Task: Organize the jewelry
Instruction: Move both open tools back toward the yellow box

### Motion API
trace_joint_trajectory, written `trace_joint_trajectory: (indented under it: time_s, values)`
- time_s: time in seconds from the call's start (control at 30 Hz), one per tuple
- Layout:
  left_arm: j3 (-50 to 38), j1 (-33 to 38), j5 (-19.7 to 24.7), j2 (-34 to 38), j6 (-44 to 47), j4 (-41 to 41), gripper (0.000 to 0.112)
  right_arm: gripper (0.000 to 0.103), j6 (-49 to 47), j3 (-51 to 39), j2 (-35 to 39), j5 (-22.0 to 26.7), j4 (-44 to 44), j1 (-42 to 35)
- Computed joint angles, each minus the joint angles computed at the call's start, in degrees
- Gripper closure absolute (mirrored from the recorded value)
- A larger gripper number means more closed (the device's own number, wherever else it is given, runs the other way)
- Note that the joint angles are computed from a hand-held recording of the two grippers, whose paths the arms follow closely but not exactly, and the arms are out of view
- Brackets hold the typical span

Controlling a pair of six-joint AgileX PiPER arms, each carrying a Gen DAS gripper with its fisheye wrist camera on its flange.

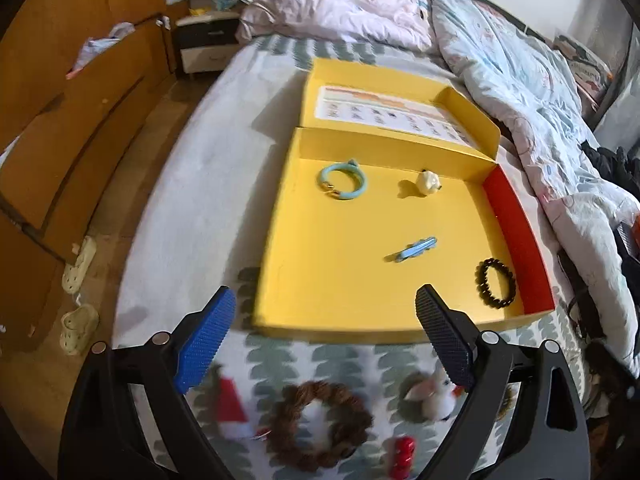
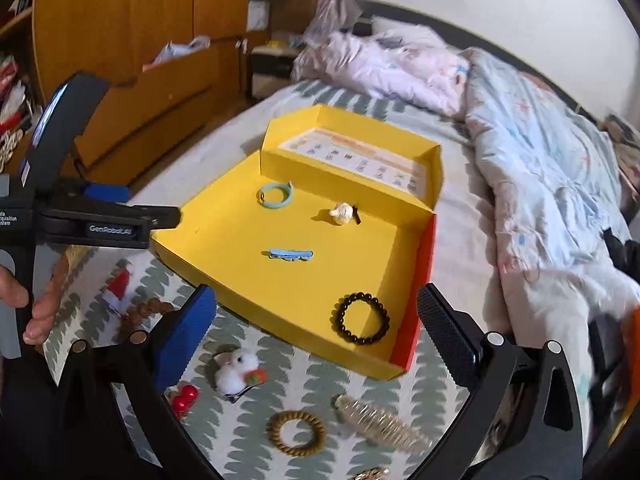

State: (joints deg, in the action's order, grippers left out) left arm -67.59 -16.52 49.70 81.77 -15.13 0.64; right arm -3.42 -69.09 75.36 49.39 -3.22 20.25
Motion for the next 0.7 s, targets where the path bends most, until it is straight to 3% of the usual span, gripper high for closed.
trace_joint_trajectory:
  time_s: [0.07, 0.2, 0.27, 0.47, 0.57, 0.7]
  values:
    - [-5.2, -1.3, 2.7, 5.0, 1.4, -1.1, 0.022, 0.003, -6.4, -3.8, 4.5, 3.0, 7.4, -3.9]
    - [-13.2, -4.4, 6.7, 13.1, 1.8, -0.7, 0.022, 0.003, -8.7, -9.8, 12.2, 7.0, 13.2, -7.8]
    - [-18.3, -6.7, 10.0, 19.1, 1.0, 1.8, 0.022, 0.003, -8.1, -11.8, 15.7, 8.7, 12.3, -7.7]
    - [-24.1, -6.0, 11.3, 26.8, 2.3, -1.3, 0.022, 0.007, -9.2, -12.7, 21.4, 10.7, 11.6, -8.5]
    - [-26.6, -6.1, 12.2, 29.0, 2.5, -1.3, 0.022, 0.015, -8.8, -14.6, 24.1, 13.7, 13.5, -10.1]
    - [-30.0, -7.1, 13.8, 31.9, 2.2, -0.2, 0.022, 0.028, -3.1, -16.9, 28.5, 15.4, 8.6, -7.9]
